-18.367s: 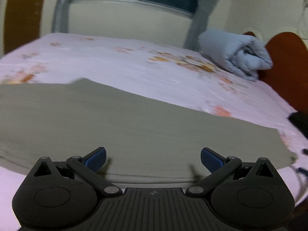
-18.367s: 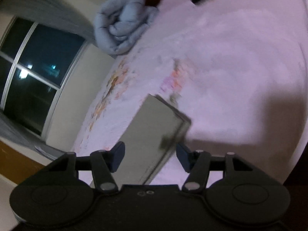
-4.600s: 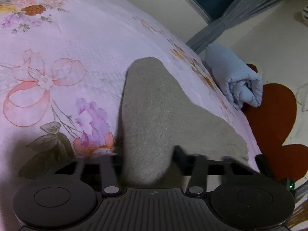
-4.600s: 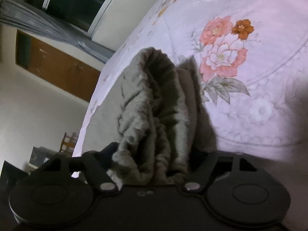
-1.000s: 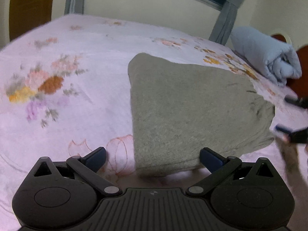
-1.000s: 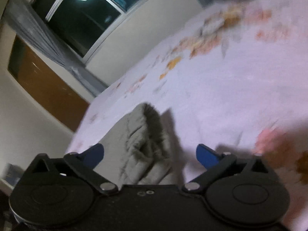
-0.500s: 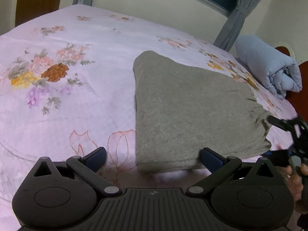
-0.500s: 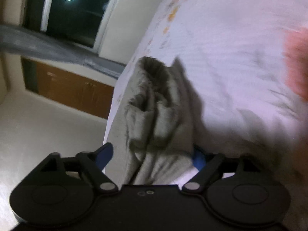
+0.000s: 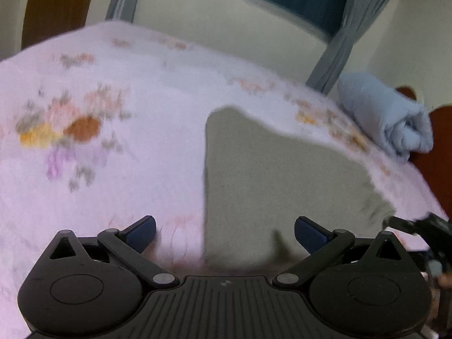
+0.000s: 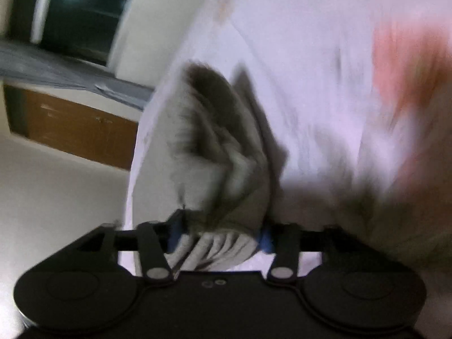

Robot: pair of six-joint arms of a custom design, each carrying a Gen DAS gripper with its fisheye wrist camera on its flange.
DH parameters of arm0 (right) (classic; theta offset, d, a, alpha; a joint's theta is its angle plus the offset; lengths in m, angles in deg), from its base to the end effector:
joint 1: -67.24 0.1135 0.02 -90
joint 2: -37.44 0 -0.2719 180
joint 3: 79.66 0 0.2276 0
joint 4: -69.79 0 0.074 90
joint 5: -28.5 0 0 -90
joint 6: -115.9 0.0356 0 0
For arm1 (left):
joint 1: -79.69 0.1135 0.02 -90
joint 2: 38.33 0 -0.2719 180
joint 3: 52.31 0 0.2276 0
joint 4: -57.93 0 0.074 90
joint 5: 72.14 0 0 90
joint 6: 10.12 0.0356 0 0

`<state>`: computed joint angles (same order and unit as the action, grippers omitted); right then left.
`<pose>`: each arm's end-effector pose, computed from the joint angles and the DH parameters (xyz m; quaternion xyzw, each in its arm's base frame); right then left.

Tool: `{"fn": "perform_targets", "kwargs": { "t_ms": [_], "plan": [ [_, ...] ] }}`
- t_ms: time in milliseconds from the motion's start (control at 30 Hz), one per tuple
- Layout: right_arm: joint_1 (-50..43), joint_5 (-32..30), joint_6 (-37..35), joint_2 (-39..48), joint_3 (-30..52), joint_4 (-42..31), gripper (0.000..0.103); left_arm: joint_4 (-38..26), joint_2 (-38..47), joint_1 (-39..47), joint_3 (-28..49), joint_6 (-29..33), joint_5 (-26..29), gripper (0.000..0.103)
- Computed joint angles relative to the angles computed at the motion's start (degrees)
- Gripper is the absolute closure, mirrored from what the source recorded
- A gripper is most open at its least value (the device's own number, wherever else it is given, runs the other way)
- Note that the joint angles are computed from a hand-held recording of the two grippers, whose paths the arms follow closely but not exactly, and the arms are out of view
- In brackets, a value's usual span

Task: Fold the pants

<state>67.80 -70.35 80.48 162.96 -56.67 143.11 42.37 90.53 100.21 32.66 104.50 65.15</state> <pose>0.2238 0.0077 0.0593 0.3558 0.7839 0.2925 0.4164 0.3880 0.1173 0.0829 0.1372 0.8793 -0.2646 0.3713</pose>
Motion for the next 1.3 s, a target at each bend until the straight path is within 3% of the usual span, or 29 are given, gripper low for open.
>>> {"fn": "perform_targets", "kwargs": {
  "t_ms": [67,100,167,233,300,367,467,533,567,600,667,767,833,867,900,967,1000,1100,1167,1233,1300],
  "plan": [
    [5.1,14.4,-4.8,-10.3,-3.1,-3.9,0.026,2.0,-0.2,-1.5,1.3,-4.3,1.0,0.000],
    [5.2,15.8,-5.8,-14.1,-2.4,-7.2,0.027,4.8,-0.5,-3.0,1.2,-6.9,0.9,0.000],
    [3.4,11.6,-7.9,-16.3,3.0,-11.6,0.033,10.9,0.0,-6.4,1.7,-11.8,0.8,0.000],
    [2.5,8.6,-11.3,-17.8,11.3,-22.3,0.041,9.8,2.1,-10.1,6.9,-15.3,-0.3,0.000],
    [3.4,9.9,-17.2,-16.5,19.3,-33.3,0.067,10.2,4.3,-13.4,11.3,-18.1,-2.8,0.000],
    [2.5,7.2,-18.2,-13.3,24.4,-37.3,0.077,8.5,8.1,-15.8,17.5,-20.4,-4.9,0.000],
    [2.5,7.8,-24.4,-9.3,31.1,-42.8,0.082,2.7,16.1,-17.6,28.7,-22.3,-4.8,0.000],
    [2.1,10.6,-26.6,-10.4,31.5,-49.4,0.096,-0.7,20.8,-19.2,34.2,-20.0,-13.0,0.000],
    [1.4,10.0,-25.6,-9.2,31.4,-49.2,0.103,-5.3,24.2,-19.5,39.1,-19.2,-16.2,0.000],
    [0.0,7.7,-24.8,-7.6,31.4,-47.6,0.103,-8.1,27.3,-18.9,43.5,-20.4,-15.0,0.000],
    [-1.0,6.3,-25.9,-6.5,32.1,-47.6,0.103,-7.5,28.8,-17.6,45.2,-24.5,-12.0,0.000],
    [-2.7,2.8,-24.9,-7.9,30.6,-46.4,0.103,-0.4,22.8,-16.1,36.0,-26.9,-13.0,0.000],
    [-1.7,6.9,-24.9,-15.1,20.9,-38.4,0.064,7.3,17.3,-13.1,27.2,-28.6,-9.4,0.000],
    [-1.4,8.3,-25.5,-16.7,18.1,-35.7,0.030,10.0,14.2,-11.6,22.8,-28.1,-8.3,0.000],
    [-0.7,8.8,-26.6,-20.2,13.2,-32.2,0.020,12.7,11.7,-10.1,18.9,-27.5,-6.8,0.000],
    [2.2,10.9,-29.0,-23.4,5.6,-23.4,0.021,16.9,7.0,-7.6,10.8,-25.9,-5.6,0.000],
    [4.3,12.6,-29.9,-25.5,5.0,-25.0,0.021,16.6,5.5,-6.7,8.6,-24.8,-5.2,0.000],
    [14.3,25.0,-31.9,-28.4,11.2,-44.0,0.027,15.6,1.9,-4.9,1.5,-21.7,-3.8,0.000],
    [18.7,32.1,-28.6,-24.2,17.2,-58.3,0.030,14.2,0.1,-4.5,-2.8,-17.4,-4.1,0.000],
    [18.5,31.7,-24.0,-21.7,15.0,-56.3,0.024,12.7,-1.5,-3.5,-6.1,-10.4,-7.0,0.000],
    [19.1,31.3,-19.1,-27.0,10.3,-55.7,0.031,11.5,-3.7,-0.1,-9.5,-5.5,-4.9,0.000]
  ]
}}
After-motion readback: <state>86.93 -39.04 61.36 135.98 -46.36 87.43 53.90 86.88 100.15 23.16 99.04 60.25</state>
